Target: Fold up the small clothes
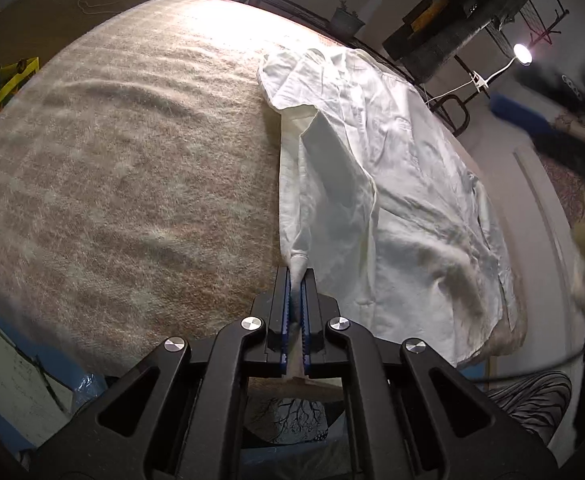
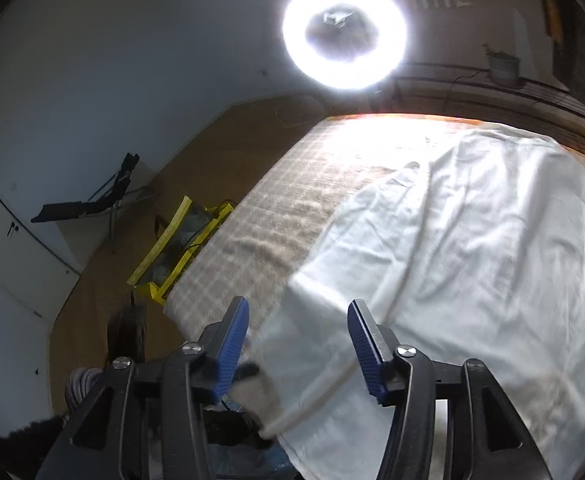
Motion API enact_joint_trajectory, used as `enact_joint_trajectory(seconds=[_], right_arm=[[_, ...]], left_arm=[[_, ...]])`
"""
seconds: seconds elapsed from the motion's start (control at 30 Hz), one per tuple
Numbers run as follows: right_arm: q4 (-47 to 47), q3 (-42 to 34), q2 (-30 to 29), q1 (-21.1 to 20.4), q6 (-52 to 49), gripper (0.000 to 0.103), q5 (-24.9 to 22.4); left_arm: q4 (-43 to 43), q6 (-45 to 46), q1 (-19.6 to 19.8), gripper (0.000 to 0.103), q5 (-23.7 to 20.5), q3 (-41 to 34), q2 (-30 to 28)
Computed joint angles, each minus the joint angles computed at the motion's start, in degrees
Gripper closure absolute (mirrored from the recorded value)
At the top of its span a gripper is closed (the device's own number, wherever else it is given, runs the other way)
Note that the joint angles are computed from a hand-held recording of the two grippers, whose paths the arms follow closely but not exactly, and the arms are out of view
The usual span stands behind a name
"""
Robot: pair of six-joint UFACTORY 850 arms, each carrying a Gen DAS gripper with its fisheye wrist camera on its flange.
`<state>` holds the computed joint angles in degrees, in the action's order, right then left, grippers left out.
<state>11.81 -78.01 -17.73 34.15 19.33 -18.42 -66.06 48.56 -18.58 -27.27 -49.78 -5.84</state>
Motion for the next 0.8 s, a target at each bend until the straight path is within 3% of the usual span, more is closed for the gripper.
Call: enact_joint_trajectory(seconds=[0.3,0.43,0.67,0.77,0.8], right_arm=[[3.0,-25.7,-22.8,-3.1,0.6,0.048,-16.0],[-8.8,-41.2,-34.2,-1.7,8.1,0.048,-26.9],[-11.2,-60.7,-47.8,-1.8,10.3,0.048,-39.0],[-12.8,-65.5,-51.1,-1.5,10.0,0.057,-42.9],[-13.8,-64.4,-50.5,-1.5,10.0,0.064,-41.9]], left_arm=[[-2.8,2.9,-0.6,0.101,-0.5,0.2,0.1],[-4.1,4.0,-0.4,0.101,-1.6,0.0,-0.1],[-5.9,5.7,-1.6,0.101,-2.2,-0.6,0.1],[-5.1,6.5,-2.6,0.101,-0.8,-0.5,0.8],[-5.1,6.6,-2.9,0.101,-0.6,-0.6,1.0]])
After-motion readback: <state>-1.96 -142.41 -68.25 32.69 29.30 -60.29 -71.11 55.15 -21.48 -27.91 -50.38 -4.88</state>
